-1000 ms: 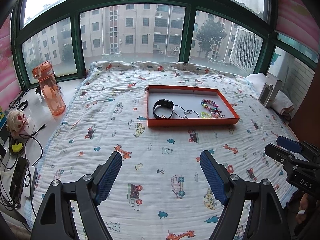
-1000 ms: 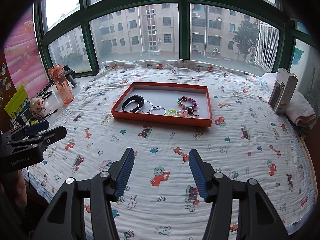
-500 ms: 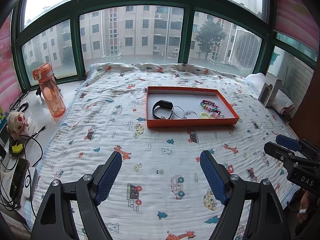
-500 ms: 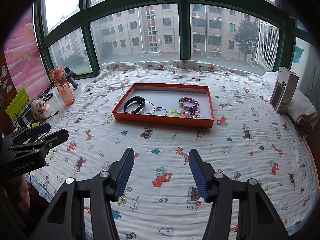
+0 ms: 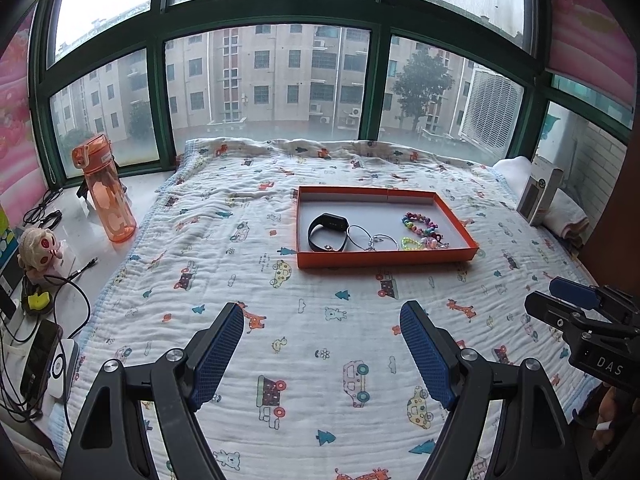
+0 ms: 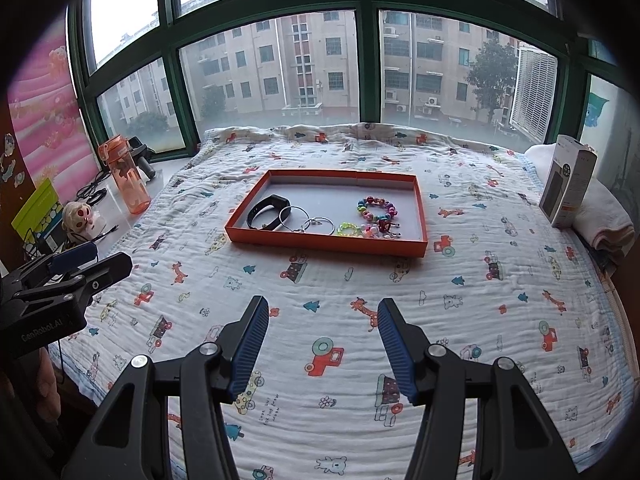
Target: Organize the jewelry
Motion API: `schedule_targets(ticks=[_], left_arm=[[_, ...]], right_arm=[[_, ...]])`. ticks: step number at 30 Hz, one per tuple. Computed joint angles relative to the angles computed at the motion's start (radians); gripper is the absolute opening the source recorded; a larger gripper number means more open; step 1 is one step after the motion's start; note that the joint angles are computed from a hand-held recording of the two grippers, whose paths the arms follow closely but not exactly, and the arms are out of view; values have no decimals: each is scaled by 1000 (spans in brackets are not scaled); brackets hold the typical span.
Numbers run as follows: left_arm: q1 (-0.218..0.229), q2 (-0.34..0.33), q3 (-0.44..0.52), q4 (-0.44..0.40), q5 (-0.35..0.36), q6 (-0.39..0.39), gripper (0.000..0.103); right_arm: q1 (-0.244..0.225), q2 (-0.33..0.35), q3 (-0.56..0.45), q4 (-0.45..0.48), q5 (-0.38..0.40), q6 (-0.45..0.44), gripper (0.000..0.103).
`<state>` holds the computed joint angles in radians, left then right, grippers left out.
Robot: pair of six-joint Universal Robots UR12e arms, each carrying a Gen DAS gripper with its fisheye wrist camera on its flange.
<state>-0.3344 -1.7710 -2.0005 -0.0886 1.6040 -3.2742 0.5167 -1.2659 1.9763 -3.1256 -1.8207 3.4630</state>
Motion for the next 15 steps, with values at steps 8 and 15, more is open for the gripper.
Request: schedule_targets(ticks=[8,15], left_arm=[[0,0,-6,15,2,-3,87],[1,0,-6,16,3,-4,87]], right_arm=[[-1,1,-2,-6,-1,3,62],[-1,0,-1,-10,0,0,62]])
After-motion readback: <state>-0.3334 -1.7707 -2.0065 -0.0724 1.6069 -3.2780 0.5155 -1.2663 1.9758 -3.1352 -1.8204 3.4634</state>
